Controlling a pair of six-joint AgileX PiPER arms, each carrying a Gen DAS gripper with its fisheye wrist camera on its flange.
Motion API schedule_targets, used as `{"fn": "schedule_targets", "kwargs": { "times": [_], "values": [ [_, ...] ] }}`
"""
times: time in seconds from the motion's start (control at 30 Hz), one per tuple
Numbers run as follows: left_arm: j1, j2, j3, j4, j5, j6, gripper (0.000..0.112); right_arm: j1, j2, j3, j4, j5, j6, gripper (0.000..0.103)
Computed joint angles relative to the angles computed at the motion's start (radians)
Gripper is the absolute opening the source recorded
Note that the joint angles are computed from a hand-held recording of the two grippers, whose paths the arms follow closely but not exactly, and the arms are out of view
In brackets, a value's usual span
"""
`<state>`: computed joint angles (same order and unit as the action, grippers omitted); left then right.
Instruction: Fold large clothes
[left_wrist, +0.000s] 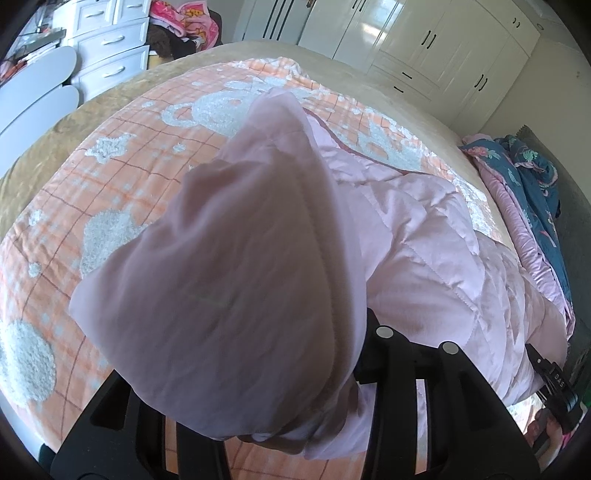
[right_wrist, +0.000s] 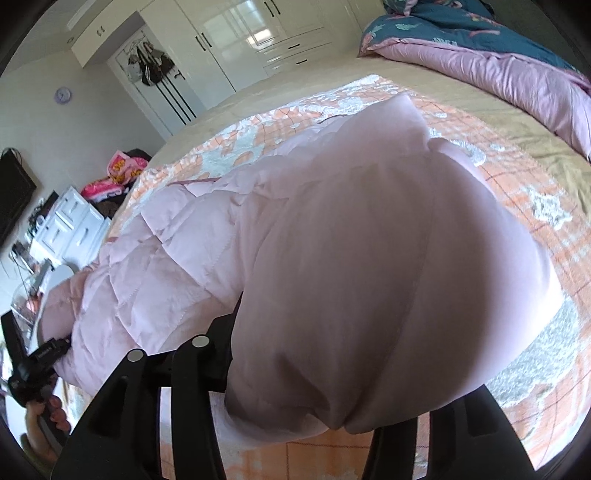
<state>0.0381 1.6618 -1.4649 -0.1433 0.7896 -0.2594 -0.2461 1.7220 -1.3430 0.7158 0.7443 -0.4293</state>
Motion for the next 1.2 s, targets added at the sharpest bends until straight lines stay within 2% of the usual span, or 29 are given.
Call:
{"fn": "schedule_targets", "kwargs": {
  "times": [0.13,0.4,0.63,0.9,1.0,1.03,1.2],
  "values": [
    [0.004,0.001,-0.002,-0.006,0.001,0.004,0.033,-0.015,-0.006,-0.003,0.03,0.032,0.001,0.062],
    [0.023,-0.003,0.02,-0.044,-0.014,0.039,0.035,0.007,0.001,-0.03,-0.015,0.051,0.058,0.081],
    [0.031,-0.007,0.03,-0.059,-0.014,0.047,0.038,-0.004,-0.035,0.006,-0.039,0.052,0.08,0.083],
    [0.028,-0.033,0.053,-0.046,-0.017,0.059,0.044,-0.036,-0.191,0.117,-0.124,0.023,0.118,0.087],
    [0.034,-0.039,0.05,-0.053,0.0,0.068,0.05,-0.014,-0.27,0.169,-0.191,-0.064,0.144,0.097],
    [0.034,-0.045,0.053,-0.053,0.003,0.07,0.054,-0.012,-0.288,0.177,-0.195,-0.083,0.134,0.098],
    [0.038,-0.077,0.069,-0.054,0.017,0.084,0.064,0.035,-0.267,0.131,-0.236,-0.071,0.146,0.099]
  ]
}}
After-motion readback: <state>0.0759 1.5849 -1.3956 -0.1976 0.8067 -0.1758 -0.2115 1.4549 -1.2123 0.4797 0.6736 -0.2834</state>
